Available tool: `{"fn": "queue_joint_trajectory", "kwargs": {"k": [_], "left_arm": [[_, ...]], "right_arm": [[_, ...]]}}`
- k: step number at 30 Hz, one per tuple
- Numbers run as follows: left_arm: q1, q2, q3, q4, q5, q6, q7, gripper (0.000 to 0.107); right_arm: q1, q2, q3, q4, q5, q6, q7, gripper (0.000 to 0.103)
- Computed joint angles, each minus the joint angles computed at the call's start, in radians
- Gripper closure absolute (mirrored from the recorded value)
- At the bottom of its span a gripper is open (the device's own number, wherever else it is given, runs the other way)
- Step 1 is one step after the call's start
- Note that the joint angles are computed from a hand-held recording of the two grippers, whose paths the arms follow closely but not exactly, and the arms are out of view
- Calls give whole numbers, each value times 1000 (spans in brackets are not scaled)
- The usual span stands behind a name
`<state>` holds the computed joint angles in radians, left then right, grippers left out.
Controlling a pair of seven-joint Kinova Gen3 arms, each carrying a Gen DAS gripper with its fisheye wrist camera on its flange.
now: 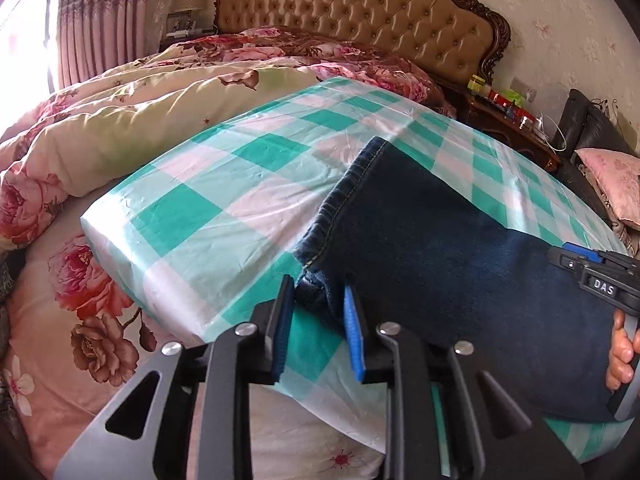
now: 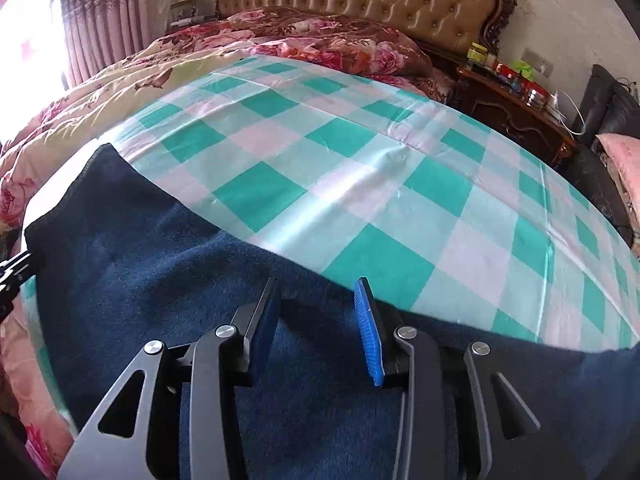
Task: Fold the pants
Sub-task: 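Grasp the leg hem of the jeans with the left tool, then lift the leg hem with the left tool and fold it toward the waistband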
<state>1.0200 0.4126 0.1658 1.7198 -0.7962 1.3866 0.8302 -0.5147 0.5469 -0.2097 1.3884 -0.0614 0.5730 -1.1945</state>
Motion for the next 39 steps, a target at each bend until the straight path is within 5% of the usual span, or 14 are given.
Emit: {"fn": "queue_joint_trajectory", "kwargs": {"k": [12,17,23,25,27,31,35,39], "left_arm": [[55,-69,16,119,-126,-64,273,90],[19,-56,47,81,-86,-34,226,72],[4,-40,37,64,-68,-42,162,64],[-11,-40,32,60,-55,-54,136,64],[-47,-47,60,67,-46,-59,152,83],[9,-107,6,152,-95,-147,270,89],[-5,-98,50,99,-113,-72,230,90],[-31,-51,97,-40,-95,68,73,90]], "right_arm": [[-32,-67,52,122,85,-47,-89,68],[-31,-66,46,129,101,-61,-106,67],[-20,-71,37,148,97,-89,-101,65],[-20,-71,37,149,98,-91,-103,65],[-14,-70,32,147,92,-87,-100,64],[-6,-65,28,134,79,-72,-99,55],[30,-53,0,110,43,-43,-71,53],[91,-44,-23,57,-37,55,-29,51]]}}
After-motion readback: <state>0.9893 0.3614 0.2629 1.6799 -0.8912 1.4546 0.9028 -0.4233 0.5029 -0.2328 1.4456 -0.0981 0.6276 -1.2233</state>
